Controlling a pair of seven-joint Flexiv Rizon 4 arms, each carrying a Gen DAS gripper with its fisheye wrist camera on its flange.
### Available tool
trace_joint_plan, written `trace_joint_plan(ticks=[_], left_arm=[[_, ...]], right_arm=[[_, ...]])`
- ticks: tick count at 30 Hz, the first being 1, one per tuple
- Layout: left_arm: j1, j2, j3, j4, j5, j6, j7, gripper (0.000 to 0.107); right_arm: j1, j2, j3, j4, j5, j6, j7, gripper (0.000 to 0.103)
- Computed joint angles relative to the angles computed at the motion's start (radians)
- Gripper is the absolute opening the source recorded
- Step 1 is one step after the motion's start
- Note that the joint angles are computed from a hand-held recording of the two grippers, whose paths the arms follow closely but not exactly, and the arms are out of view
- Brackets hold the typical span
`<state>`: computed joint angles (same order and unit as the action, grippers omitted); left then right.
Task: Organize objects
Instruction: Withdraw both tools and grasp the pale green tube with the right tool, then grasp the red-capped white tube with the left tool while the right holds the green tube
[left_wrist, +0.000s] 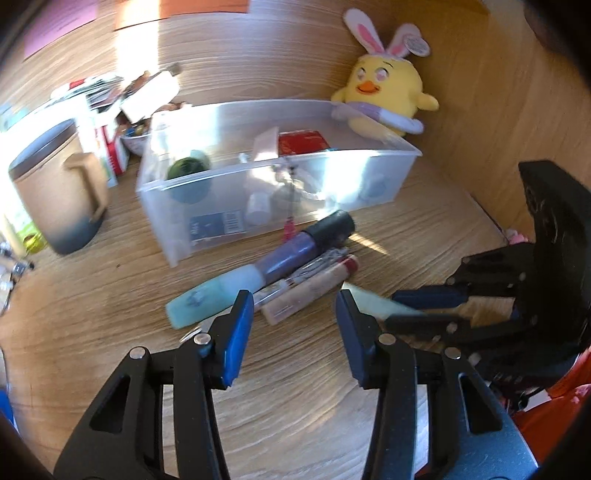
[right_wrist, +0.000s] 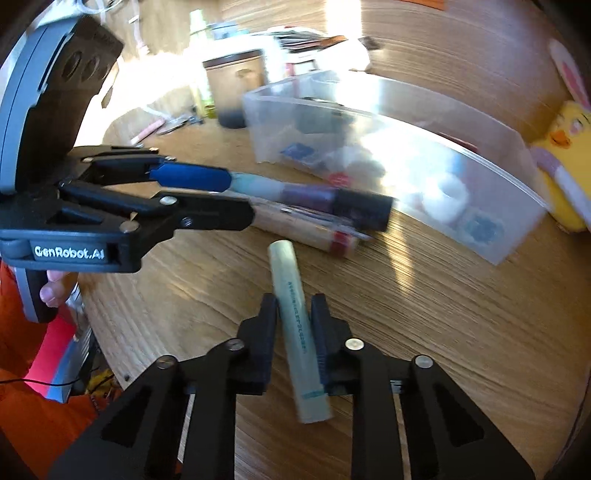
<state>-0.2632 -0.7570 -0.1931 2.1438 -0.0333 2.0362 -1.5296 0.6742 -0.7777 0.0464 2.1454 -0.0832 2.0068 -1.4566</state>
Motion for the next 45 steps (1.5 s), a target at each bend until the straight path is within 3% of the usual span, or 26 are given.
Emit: trace_joint_plan(ticks=[3,5,8,13,18,22,27,31,34,36,40,45], left_arm=[[-0.008,-0.010,-0.006,-0.034,-0.003,-0.050,0.022,0.044],[0.006,-0.017,-0.024,-0.049,0.008,-0.078,0.034,0.043],[-0.036,-0.018,0.008,-0.055,-0.012,-0.073,0.044,0.039],[-0.002,-0.011,-0.039,-0.046,0.016,-0.109,0.062,0.032],[-0.106,-0.017,0.050,-0.086,-0.046,-0.178,0.085,0.030],[-0.053,-0.003,-0.005,-0.068,-0.021,-0.149,0.096,0.030],[-0.113,0.009,0.060,-0.081,-0.051,-0.146,0.119,0.030],[-0.121,0.002,0.075,-0.097,-0.064,-0.182,0.140,0.031],[-0.124,0.009,0.075,-0.100,-0.061,-0.203,0.161,0.031],[-0.186,0.014,0.138,-0.112,-0.082,-0.226,0.174,0.031],[-0.233,0.027,0.195,-0.128,-0.100,-0.286,0.198,0.031],[-0.155,0.043,0.126,-0.128,-0.073,-0.341,0.238,0.033]], right_arm=[[-0.034,0.008,0.012,0.023,0.018,0.025,0.021,0.015],[-0.019,0.016,-0.011,0.040,0.053,0.046,0.025,0.015],[0.005,0.026,-0.044,0.054,0.103,0.060,0.027,0.015],[0.012,0.033,-0.067,0.060,0.148,0.070,0.026,0.014],[-0.004,0.025,-0.059,0.037,0.135,0.055,0.025,0.015],[0.004,0.018,-0.068,0.022,0.127,0.034,0.021,0.015],[-0.005,0.020,-0.063,0.012,0.107,0.016,0.019,0.018],[-0.015,0.017,-0.053,0.002,0.090,0.009,0.026,0.027],[0.004,0.016,-0.068,-0.004,0.089,-0.004,0.024,0.028],[0.018,0.013,-0.079,-0.008,0.091,-0.014,0.024,0.028],[0.012,0.006,-0.074,-0.019,0.079,-0.031,0.033,0.028],[-0.003,0.006,-0.060,-0.012,0.066,-0.022,0.038,0.028]])
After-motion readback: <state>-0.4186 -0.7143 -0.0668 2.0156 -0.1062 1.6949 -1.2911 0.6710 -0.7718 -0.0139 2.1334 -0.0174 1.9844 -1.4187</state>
